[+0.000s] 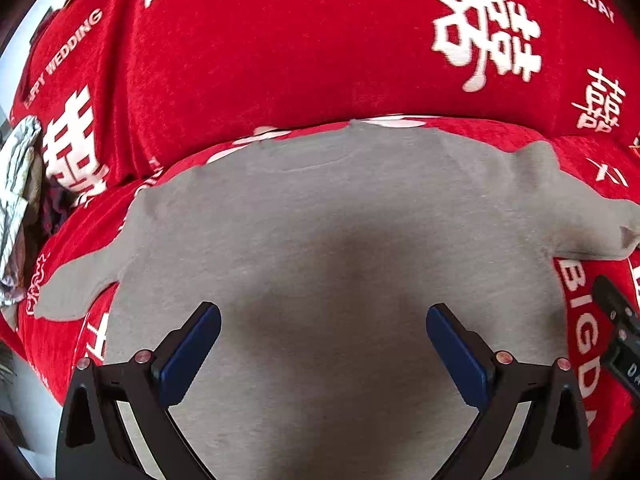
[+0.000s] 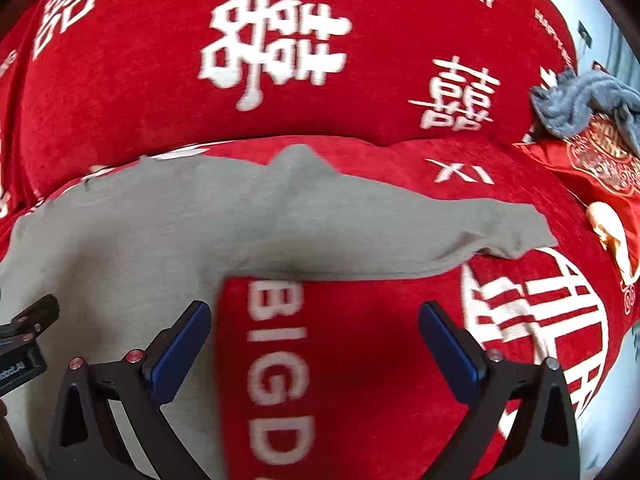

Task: Fold small clothes
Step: 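Move the right gripper to the sleeve cuff and close on it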

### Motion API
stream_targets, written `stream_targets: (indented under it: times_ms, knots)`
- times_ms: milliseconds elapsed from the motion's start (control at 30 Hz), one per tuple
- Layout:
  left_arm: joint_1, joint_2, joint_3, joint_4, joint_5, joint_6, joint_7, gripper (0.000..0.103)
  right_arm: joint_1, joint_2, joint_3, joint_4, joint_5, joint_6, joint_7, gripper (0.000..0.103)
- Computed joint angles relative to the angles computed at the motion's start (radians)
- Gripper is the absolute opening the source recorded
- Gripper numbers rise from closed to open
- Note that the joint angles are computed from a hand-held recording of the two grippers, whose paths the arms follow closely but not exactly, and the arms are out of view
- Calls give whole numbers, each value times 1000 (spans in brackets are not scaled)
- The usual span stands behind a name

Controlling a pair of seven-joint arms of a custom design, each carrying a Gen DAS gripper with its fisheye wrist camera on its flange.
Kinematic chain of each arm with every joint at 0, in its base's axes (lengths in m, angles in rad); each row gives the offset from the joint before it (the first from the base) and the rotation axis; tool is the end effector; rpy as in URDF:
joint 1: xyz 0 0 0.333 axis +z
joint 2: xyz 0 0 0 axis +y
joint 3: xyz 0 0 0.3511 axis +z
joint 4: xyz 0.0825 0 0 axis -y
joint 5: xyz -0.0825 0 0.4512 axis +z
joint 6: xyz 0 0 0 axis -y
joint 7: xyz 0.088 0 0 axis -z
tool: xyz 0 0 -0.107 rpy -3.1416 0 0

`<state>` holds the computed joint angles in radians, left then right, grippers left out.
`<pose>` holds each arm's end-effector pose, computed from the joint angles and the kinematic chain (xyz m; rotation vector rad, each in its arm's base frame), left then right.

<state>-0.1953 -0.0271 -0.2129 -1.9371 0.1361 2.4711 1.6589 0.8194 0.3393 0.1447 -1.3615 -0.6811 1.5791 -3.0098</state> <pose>0.6028 -0.2625 0.5697 -1.2688 2.3489 -0.5276 0.4846 0.5507 0.5655 -1.1786 2.5216 -0.8633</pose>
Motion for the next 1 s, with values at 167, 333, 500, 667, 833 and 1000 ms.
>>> stream_targets:
  times_ms: [167, 333, 500, 667, 833, 1000]
  knots:
    - [-22, 6, -18, 4, 21, 2, -9, 103, -30, -92, 9, -124, 20, 1, 57, 103]
    - [-52, 26, -32, 21, 49, -2, -28, 103, -72, -169, 33, -224, 37, 12, 101, 103]
    - [-84, 49, -41, 48, 72, -10, -41, 103, -105, -223, 56, -298, 51, 26, 134, 103]
    - [-113, 71, -46, 77, 89, -21, -55, 103, -138, -285, 72, -386, 76, 61, 171, 103]
    - [-138, 85, -49, 87, 115, -22, -67, 103, -180, -373, 82, -506, 95, 161, 226, 103]
    - [-155, 94, -50, 91, 131, -21, -69, 103, -232, -470, 90, -641, 94, 307, 304, 103]
